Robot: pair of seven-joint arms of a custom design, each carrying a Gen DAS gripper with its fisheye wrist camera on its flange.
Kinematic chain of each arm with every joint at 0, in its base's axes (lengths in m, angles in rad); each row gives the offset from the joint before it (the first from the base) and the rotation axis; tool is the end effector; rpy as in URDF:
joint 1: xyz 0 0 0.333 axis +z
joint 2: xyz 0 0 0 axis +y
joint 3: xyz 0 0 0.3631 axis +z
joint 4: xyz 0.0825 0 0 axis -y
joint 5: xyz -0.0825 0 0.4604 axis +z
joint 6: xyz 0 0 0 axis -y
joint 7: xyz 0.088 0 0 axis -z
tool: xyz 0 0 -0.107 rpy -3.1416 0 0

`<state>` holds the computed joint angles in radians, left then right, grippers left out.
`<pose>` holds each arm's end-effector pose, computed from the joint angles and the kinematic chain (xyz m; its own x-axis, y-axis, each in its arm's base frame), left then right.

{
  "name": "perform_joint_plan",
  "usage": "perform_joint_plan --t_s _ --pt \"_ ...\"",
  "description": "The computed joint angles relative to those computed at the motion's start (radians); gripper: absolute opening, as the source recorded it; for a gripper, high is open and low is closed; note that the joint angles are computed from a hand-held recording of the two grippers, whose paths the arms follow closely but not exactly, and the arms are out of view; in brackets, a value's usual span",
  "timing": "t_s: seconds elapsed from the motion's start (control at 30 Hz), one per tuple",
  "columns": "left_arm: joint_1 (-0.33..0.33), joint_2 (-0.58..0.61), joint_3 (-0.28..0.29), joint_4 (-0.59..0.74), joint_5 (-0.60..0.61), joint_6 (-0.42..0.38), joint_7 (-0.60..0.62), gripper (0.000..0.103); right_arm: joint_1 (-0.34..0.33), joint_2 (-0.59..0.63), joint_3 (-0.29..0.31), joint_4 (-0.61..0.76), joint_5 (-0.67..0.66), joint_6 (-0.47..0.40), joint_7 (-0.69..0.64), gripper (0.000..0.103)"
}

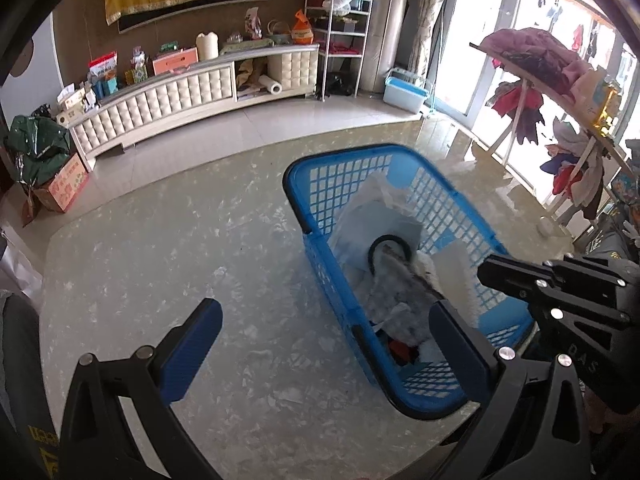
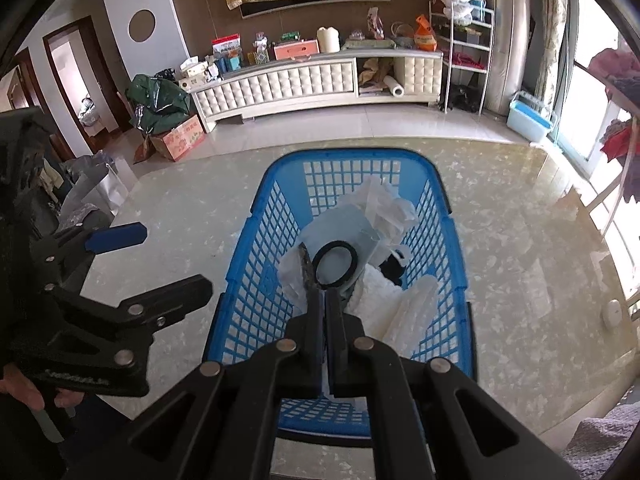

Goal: Organize soft objects

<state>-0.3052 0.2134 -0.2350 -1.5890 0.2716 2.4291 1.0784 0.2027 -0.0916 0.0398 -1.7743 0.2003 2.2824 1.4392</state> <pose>0.6588 -0.3733 0.6140 -0.2003 -0.9762 0.0828 -0.7876 0.1102 -0.6062 0.6284 0.1615 0.6944 0.3209 -0.9395 -0.1201 -0.7955 -0.1986 -0.5725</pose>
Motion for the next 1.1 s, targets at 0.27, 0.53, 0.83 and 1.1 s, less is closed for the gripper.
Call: perform_joint_plan --t_s 0.27,0.53,0.83,1.1 --pt "-0.018 -0.077 0.003 -0.064 0.090 0.055 -0.075 0.103 -0.004 -0.053 -0.002 -0.045 0.014 0.070 -0.007 0.043" --pt "-0.018 -0.144 -0.005 -0.120 0.180 0.134 -0.147 0.103 -0.012 -0.122 0.004 -0.106 0.000 0.171 0.005 0.073" --pt "-0.017 -0.200 -0.020 -0.162 0.260 0.172 -0.222 0.103 -0.023 -0.167 0.004 -0.147 -0.008 0.243 0.006 0.087" --pt "-0.016 -0.238 -0.036 -0.185 0.303 0.178 -0.264 0.103 -0.030 -0.202 0.011 -0.191 -0.018 0.300 0.016 0.099"
